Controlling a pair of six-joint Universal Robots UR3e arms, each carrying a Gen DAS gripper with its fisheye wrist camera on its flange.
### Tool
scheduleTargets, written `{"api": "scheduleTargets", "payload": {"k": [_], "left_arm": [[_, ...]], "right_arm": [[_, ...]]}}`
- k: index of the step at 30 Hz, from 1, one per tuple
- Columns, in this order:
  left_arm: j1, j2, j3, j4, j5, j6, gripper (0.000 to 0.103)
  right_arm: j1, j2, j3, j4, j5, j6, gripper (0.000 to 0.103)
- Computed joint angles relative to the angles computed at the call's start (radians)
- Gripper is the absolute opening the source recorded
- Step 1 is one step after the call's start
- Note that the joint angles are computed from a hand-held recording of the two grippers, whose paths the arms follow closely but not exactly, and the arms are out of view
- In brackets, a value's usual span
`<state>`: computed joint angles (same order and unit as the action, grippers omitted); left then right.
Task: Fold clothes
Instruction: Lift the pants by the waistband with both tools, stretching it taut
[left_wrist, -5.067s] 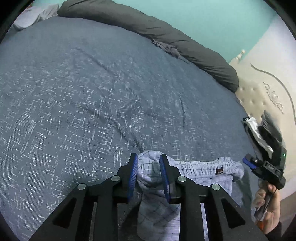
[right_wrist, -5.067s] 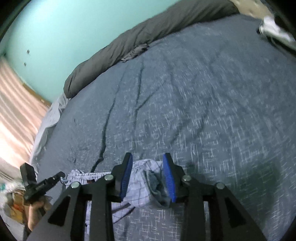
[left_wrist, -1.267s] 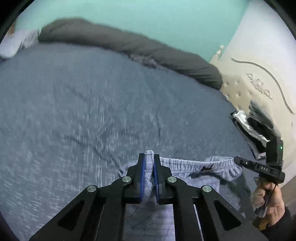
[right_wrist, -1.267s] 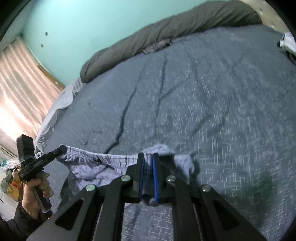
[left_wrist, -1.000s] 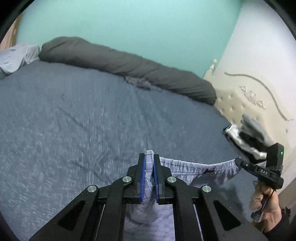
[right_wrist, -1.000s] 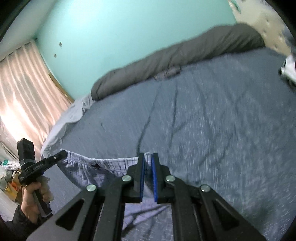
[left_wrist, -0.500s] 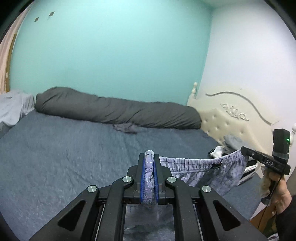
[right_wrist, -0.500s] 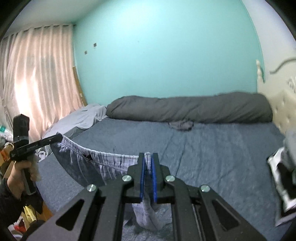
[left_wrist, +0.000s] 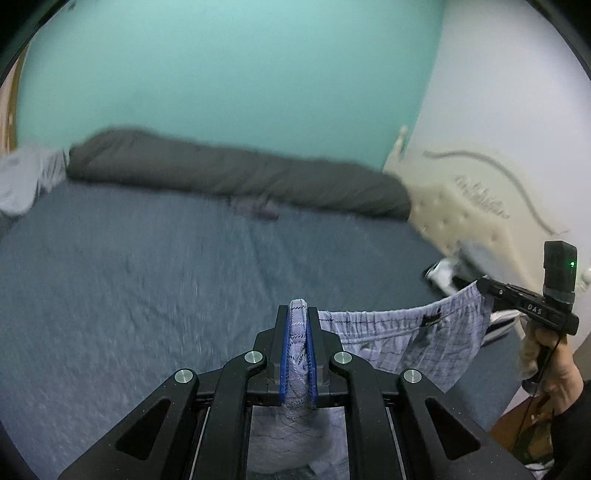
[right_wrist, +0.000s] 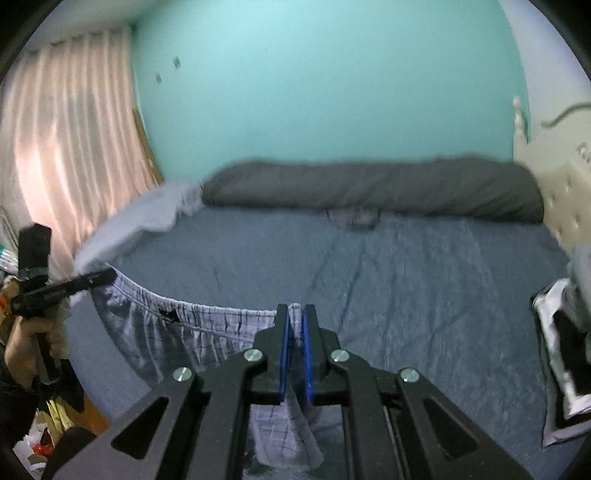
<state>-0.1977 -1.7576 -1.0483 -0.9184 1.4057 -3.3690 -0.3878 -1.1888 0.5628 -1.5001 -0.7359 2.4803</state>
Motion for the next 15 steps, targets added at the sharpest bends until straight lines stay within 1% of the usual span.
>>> {"api": "scheduleTargets", "payload": {"k": [4,7,9,11,14,15], "left_arm": [[-0.005,-0.179,0.048,-0.012,0.023,0.007,0.008],[-0.004,-0.354,0.137,-0.043,0.032,0.016,0.008],[-0.005,-0.438,0.194,-0.057,0.041,0.018,0.008],[-0.006,-0.518,0.26,-0.078,0.058,0.028,0.008],[-0.007,-0.627,0.363,-0.114,0.089,0.046,0.008],[-0.008,-0.661,0.399,-0.127,0.099,0.054,0.008]], "right_arm": [[0.111,0.186,-0.019,-0.102,-0.187,0.074,0.006],[0.164,0.307,-0.003,-0.207,-0.288,0.144,0.006],[0.192,0.368,0.006,-0.268,-0.342,0.165,0.006],[0.221,0.401,0.031,-0.332,-0.397,0.159,0.006],[0.239,0.418,0.095,-0.417,-0.429,0.15,0.006],[0.243,0.433,0.09,-0.426,-0.437,0.149,0.006]]}}
